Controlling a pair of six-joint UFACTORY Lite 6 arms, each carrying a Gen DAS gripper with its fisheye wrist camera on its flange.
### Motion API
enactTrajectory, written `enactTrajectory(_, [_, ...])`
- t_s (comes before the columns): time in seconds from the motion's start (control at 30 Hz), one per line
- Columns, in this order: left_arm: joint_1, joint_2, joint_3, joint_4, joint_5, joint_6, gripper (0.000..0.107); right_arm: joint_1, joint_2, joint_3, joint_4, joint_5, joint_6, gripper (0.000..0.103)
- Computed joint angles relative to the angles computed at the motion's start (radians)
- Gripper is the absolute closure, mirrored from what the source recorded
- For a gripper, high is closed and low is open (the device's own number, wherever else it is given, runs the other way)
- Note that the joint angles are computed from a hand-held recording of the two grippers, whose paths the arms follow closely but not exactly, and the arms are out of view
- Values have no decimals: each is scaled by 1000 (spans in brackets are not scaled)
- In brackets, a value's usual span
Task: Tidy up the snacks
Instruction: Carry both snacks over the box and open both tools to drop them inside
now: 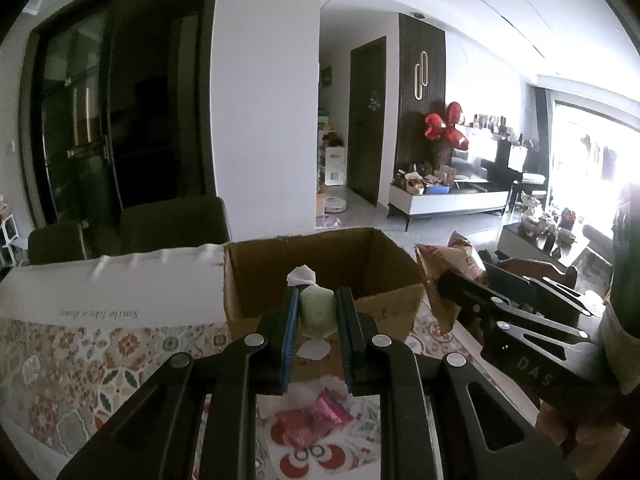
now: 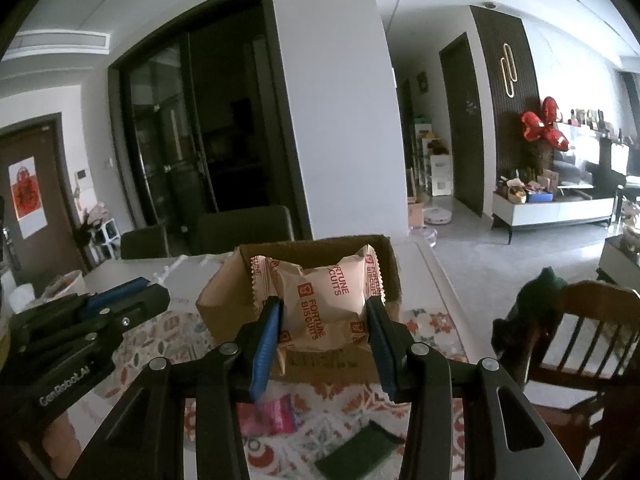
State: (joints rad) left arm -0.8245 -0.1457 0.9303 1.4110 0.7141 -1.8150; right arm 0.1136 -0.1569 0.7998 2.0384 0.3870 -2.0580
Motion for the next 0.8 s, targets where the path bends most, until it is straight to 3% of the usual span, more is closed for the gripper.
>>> enactTrajectory(0.27, [150, 98, 131, -55, -156, 153, 87, 10, 167, 203, -127, -21, 131, 59])
enactTrajectory(0.53, [318, 270, 329, -314, -319, 456, 87, 56, 358, 423, -282, -98, 283, 59])
enactTrajectory(0.8, [400, 448, 510, -628, -361, 811, 87, 63, 505, 572, -494, -121, 503, 59])
